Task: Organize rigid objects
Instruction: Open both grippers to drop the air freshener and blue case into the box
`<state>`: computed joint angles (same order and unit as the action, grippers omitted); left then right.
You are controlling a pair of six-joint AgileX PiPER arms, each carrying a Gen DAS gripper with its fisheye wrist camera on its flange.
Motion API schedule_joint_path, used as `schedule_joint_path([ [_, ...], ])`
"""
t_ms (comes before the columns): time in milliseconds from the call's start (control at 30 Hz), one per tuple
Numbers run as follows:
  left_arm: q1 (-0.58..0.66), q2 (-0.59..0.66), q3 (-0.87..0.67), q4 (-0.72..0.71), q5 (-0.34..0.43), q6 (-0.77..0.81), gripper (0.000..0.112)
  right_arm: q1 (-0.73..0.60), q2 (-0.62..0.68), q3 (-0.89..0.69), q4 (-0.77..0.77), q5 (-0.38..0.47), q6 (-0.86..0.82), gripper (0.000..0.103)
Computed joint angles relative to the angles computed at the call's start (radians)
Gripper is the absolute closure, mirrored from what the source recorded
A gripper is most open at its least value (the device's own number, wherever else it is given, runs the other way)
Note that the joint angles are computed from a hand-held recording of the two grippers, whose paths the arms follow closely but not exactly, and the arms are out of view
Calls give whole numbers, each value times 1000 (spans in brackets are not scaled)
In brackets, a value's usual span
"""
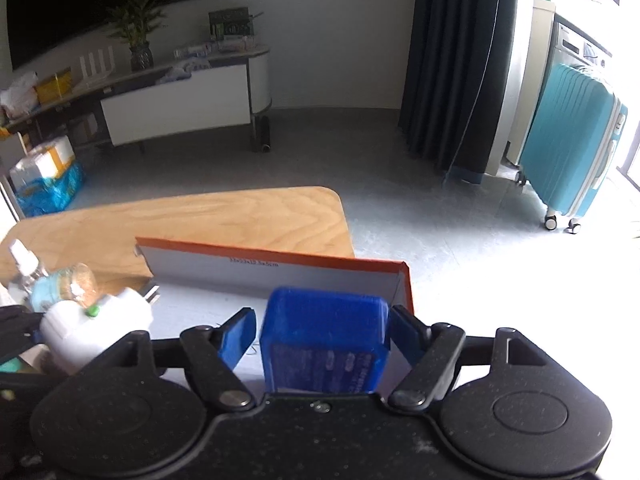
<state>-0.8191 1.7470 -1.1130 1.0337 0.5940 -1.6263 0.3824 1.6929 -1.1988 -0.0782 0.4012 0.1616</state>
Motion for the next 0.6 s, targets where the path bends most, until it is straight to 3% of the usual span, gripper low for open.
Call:
schedule_joint_path([
  [67, 9, 13, -12, -4, -6, 11, 52, -17, -37, 42, 32, -44, -24, 14],
  [167, 20, 36, -35, -5, -20, 21, 52, -52, -85, 87, 205, -92, -192, 12],
  [267, 26, 55, -57, -11, -37, 32, 52, -56, -138, 135, 136, -167, -117, 12],
  [333, 25, 70, -78, -15, -44, 46, 52, -74, -171, 155, 181, -208, -139, 11],
  [600, 49, 140, -170, -103, -71, 158, 53, -102, -251, 215, 241, -246, -134, 11],
])
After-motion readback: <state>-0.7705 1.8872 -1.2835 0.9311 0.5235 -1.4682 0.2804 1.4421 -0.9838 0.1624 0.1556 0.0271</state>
